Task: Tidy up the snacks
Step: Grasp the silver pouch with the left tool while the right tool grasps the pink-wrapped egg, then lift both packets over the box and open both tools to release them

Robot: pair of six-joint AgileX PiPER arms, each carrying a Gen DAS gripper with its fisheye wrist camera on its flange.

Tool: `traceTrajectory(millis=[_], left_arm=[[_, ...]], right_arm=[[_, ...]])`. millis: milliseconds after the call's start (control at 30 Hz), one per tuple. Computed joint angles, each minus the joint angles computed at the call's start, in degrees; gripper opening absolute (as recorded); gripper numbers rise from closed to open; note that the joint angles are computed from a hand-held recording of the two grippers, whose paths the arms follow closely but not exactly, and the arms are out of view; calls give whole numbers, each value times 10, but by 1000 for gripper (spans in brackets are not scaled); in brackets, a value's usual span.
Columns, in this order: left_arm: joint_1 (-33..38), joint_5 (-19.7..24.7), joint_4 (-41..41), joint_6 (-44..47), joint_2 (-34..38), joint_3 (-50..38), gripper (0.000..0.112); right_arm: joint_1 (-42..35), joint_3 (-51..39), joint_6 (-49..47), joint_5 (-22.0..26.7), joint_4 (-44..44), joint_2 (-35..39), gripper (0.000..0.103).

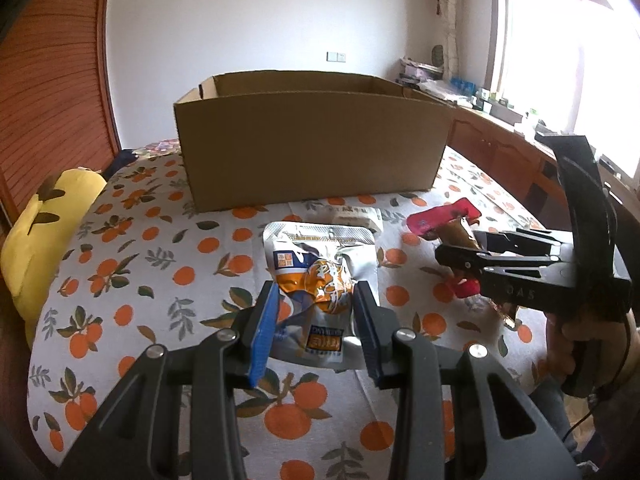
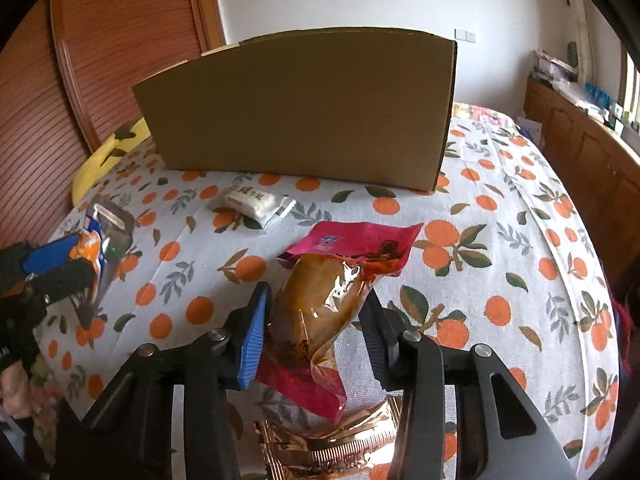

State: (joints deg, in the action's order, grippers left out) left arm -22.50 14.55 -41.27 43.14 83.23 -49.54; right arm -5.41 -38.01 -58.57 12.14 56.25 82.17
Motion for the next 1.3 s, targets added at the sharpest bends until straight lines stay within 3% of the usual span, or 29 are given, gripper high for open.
traceTrajectory(millis=[400,667,933,1300], left_arm=[[14,6,5,1,-23,-3,36],[22,15,-33,45,-32,-15,36],[30,17,-95,109,3,-48,36],[31,36,-131,145,76,-126,36]], right_arm=[[-8,3,11,-5,-1,-13,41],[-42,-7,11,62,2,-70,41],[-34,-21,32,75,-23,-110,41],[-58,-39,-48,85,39,-81,41]])
